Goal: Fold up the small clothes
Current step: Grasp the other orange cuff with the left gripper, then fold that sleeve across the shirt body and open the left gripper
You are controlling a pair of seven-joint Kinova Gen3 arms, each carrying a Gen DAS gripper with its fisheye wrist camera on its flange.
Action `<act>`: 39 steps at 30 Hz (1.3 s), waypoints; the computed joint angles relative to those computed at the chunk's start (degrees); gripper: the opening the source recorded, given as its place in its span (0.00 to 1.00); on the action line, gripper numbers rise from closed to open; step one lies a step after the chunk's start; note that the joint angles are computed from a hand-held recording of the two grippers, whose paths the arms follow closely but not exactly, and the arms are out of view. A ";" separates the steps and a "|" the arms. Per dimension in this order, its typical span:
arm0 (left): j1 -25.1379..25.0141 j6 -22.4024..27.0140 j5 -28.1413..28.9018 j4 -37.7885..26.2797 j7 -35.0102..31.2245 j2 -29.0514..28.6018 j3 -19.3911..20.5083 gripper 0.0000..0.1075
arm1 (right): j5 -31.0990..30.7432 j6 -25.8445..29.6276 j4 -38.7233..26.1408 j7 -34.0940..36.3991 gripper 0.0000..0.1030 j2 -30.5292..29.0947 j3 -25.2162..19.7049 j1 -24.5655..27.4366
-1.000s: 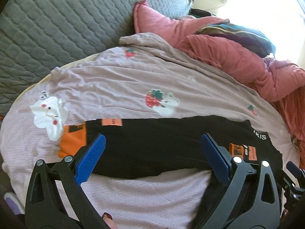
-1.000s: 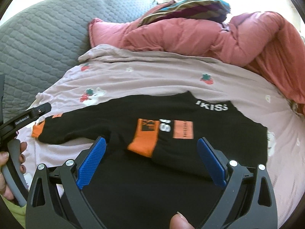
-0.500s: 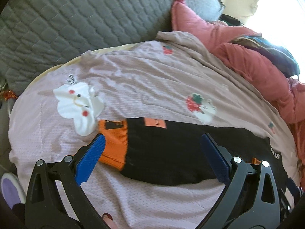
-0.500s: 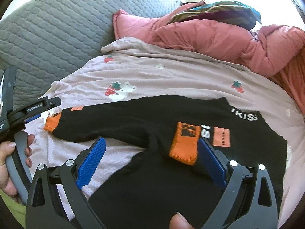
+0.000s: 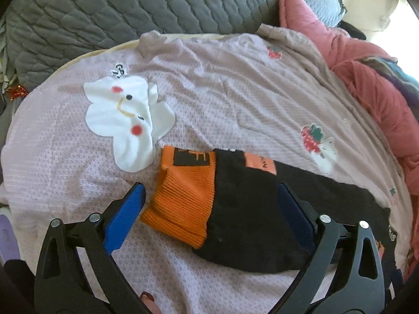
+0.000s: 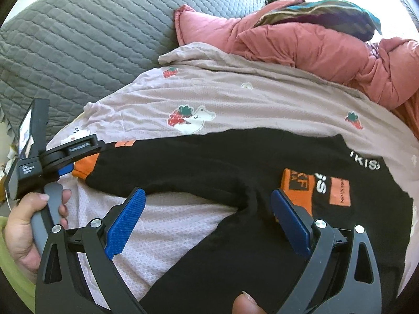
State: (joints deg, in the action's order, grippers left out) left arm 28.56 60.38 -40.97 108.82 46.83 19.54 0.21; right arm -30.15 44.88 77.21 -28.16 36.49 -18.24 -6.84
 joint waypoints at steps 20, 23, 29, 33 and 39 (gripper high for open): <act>3.33 -0.51 -6.38 -4.41 -7.21 2.30 -1.75 0.06 | 0.90 1.82 -3.78 -5.34 0.93 3.74 1.20 1.60; 6.35 -3.70 -12.61 -3.42 -4.47 1.19 -3.07 0.06 | 0.07 2.85 -5.22 -6.17 0.93 4.38 1.27 2.89; 6.07 -5.73 -20.12 -5.94 -6.87 1.68 0.30 0.06 | -1.51 4.59 -8.43 -7.94 0.93 5.77 1.84 5.82; 6.09 -12.02 -23.95 -5.77 -5.93 1.81 -0.04 0.06 | -1.87 4.43 -10.41 -9.68 0.93 6.90 2.74 7.54; 5.96 -22.07 -31.14 -5.77 -1.57 2.91 -1.49 0.06 | -1.86 5.22 -14.24 -13.24 0.93 8.96 3.70 10.31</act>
State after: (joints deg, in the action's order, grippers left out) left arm 34.52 38.31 -72.11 103.05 45.27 22.45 -1.28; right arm -32.02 50.10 62.97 -41.40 45.45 -14.54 3.47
